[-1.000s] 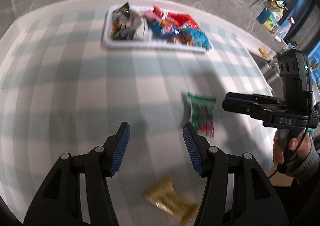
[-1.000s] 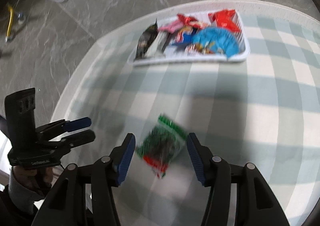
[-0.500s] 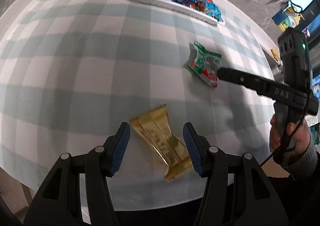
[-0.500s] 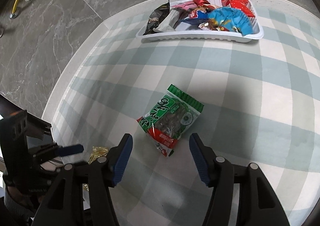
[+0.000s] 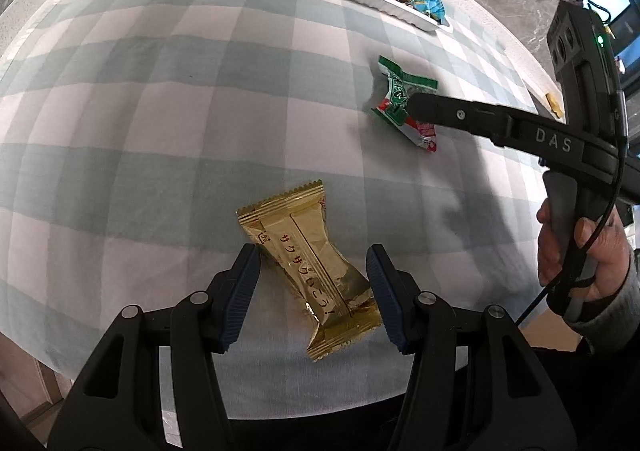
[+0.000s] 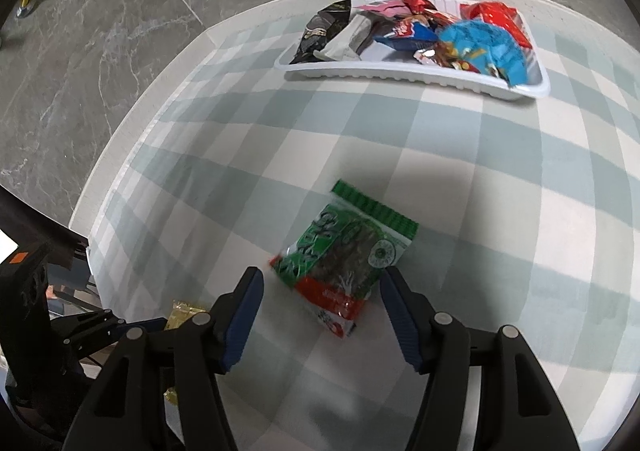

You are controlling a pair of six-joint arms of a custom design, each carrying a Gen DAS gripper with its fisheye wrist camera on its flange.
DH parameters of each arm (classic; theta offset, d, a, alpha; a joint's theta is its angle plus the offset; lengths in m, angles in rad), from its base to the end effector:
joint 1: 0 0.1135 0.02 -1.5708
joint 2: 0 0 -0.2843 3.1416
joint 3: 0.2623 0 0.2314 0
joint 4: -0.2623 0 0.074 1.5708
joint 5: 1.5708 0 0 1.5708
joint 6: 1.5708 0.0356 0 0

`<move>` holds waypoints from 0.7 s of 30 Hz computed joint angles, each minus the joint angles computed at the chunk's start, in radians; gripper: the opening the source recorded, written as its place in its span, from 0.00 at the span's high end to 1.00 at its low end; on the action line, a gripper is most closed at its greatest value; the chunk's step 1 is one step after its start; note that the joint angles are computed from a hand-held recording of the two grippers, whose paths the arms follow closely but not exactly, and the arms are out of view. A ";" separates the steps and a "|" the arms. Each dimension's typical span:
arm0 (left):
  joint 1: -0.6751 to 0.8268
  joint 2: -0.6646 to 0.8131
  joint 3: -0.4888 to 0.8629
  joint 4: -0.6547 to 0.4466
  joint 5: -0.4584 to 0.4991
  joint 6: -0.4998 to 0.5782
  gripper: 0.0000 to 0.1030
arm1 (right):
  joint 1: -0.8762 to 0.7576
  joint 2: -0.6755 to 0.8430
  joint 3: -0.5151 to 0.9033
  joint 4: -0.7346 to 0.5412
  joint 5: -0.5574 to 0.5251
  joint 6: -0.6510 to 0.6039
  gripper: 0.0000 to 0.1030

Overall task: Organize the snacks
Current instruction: 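Move left tool to gold wrapped cake while right tool approaches green seaweed packet, then close left tool on gold cake while right tool grasps green seaweed packet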

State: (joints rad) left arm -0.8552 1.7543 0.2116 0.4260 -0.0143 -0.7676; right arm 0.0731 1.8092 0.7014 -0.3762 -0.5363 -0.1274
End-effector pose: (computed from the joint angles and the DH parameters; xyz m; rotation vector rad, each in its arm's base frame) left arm 0.1225 -0.1402 0.0728 0.1173 2.7811 -0.4527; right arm 0.2477 0.0364 0.1124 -0.3286 2.9173 0.8028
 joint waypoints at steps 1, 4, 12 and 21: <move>0.001 0.003 0.002 0.001 0.000 0.001 0.48 | 0.007 0.007 0.008 0.000 0.005 0.000 0.38; 0.005 0.010 0.009 -0.003 -0.005 0.006 0.48 | 0.032 0.028 0.029 0.012 0.026 0.012 0.38; -0.018 0.023 0.038 -0.042 -0.046 0.012 0.48 | 0.107 0.049 0.041 0.030 0.097 0.007 0.38; -0.084 0.054 0.061 -0.062 -0.147 0.021 0.60 | 0.148 0.022 -0.006 0.097 0.170 -0.052 0.46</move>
